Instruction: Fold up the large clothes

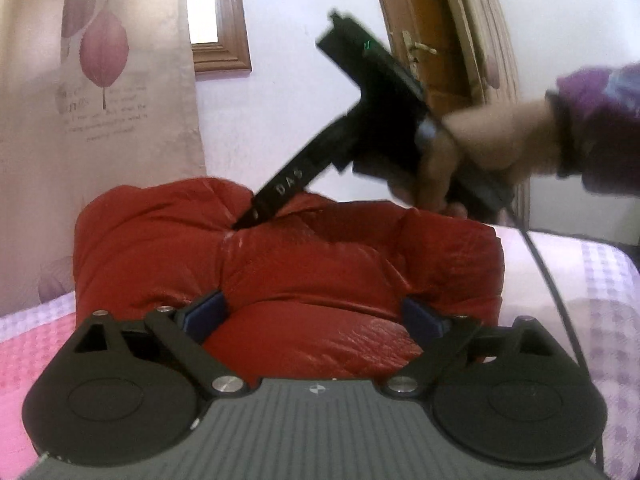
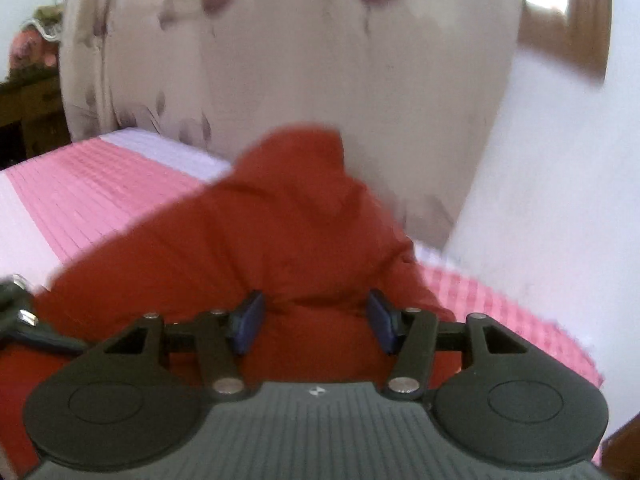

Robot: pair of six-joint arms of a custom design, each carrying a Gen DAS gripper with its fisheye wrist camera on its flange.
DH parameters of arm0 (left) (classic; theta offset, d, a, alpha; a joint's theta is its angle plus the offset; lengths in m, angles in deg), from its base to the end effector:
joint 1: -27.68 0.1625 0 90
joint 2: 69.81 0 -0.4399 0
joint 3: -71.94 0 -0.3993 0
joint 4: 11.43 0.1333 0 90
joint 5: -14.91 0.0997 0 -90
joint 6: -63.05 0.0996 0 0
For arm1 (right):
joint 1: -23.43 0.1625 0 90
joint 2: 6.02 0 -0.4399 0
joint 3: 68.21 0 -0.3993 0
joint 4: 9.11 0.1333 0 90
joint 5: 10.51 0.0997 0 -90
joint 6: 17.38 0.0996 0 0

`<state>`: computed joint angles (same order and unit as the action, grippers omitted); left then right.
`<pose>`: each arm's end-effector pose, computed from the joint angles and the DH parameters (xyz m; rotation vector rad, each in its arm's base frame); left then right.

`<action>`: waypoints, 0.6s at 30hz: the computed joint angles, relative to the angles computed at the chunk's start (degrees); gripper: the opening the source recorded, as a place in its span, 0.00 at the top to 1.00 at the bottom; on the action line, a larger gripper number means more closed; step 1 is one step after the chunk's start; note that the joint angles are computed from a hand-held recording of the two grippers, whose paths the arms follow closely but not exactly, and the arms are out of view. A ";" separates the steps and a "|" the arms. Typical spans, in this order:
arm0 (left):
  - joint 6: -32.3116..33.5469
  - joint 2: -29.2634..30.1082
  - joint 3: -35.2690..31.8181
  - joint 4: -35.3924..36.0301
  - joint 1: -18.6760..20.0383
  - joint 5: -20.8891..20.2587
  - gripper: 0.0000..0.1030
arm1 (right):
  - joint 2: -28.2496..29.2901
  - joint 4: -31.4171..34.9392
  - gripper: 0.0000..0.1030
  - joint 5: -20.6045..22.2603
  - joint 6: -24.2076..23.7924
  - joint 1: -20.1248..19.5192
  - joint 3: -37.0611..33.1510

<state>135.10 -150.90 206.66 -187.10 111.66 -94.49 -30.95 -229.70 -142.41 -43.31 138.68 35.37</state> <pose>0.0536 -0.4474 0.2488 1.9724 2.2026 -0.9860 0.3152 -0.5118 -0.0108 0.5809 -2.1639 1.0678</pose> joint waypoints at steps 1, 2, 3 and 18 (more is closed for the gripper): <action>-0.22 0.14 -0.06 0.03 0.14 -0.31 0.09 | -0.27 0.66 0.46 0.86 1.91 -0.78 0.46; -0.22 0.13 -0.03 0.13 0.31 -0.58 0.09 | 0.00 0.72 0.45 1.23 2.19 -1.26 0.64; -0.09 0.20 -0.07 0.26 0.46 -0.77 0.09 | 0.34 0.53 0.45 1.78 1.88 -1.69 0.64; -0.94 0.35 -0.87 2.35 -0.53 0.75 0.10 | 4.92 -17.41 0.21 14.26 3.00 -9.35 4.23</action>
